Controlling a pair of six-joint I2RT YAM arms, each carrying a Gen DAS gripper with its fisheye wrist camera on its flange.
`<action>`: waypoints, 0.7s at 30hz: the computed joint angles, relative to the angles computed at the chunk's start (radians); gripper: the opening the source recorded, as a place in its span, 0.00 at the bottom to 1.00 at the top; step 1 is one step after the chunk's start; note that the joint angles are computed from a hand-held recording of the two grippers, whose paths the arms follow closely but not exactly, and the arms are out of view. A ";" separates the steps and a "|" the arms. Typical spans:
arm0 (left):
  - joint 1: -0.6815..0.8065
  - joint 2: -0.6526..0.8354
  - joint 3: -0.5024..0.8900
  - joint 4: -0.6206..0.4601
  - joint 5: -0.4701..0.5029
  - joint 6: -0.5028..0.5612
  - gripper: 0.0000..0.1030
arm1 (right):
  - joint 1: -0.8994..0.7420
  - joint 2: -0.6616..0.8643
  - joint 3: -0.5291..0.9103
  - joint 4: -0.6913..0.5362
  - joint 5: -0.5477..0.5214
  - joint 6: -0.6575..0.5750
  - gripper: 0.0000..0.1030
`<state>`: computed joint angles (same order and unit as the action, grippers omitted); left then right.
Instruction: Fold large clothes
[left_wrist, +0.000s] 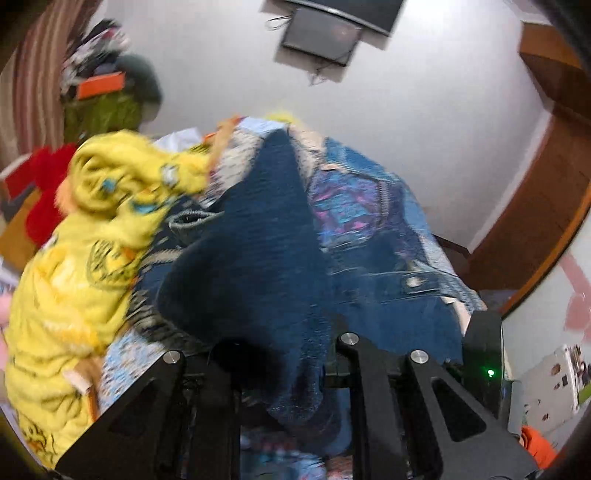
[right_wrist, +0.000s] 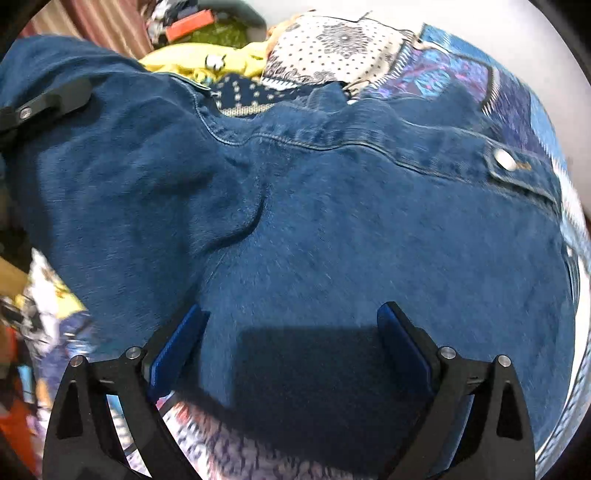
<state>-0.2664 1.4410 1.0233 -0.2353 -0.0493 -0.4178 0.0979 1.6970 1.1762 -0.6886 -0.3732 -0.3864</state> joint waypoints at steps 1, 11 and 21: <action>-0.025 0.021 0.034 -0.012 -0.010 0.013 0.15 | -0.026 -0.014 0.000 -0.016 -0.029 -0.002 0.92; -0.365 0.362 0.456 -0.096 -0.102 0.107 0.14 | -0.568 -0.154 -0.005 -0.117 -0.138 -0.184 0.92; -0.496 0.616 0.527 -0.182 -0.066 0.127 0.15 | -0.871 -0.048 0.122 -0.203 -0.158 -0.295 0.92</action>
<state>-0.7627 2.0566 1.5501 -0.4177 -0.1152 -0.2907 -0.7729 1.6485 1.2987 -0.8917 -0.5311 -0.6812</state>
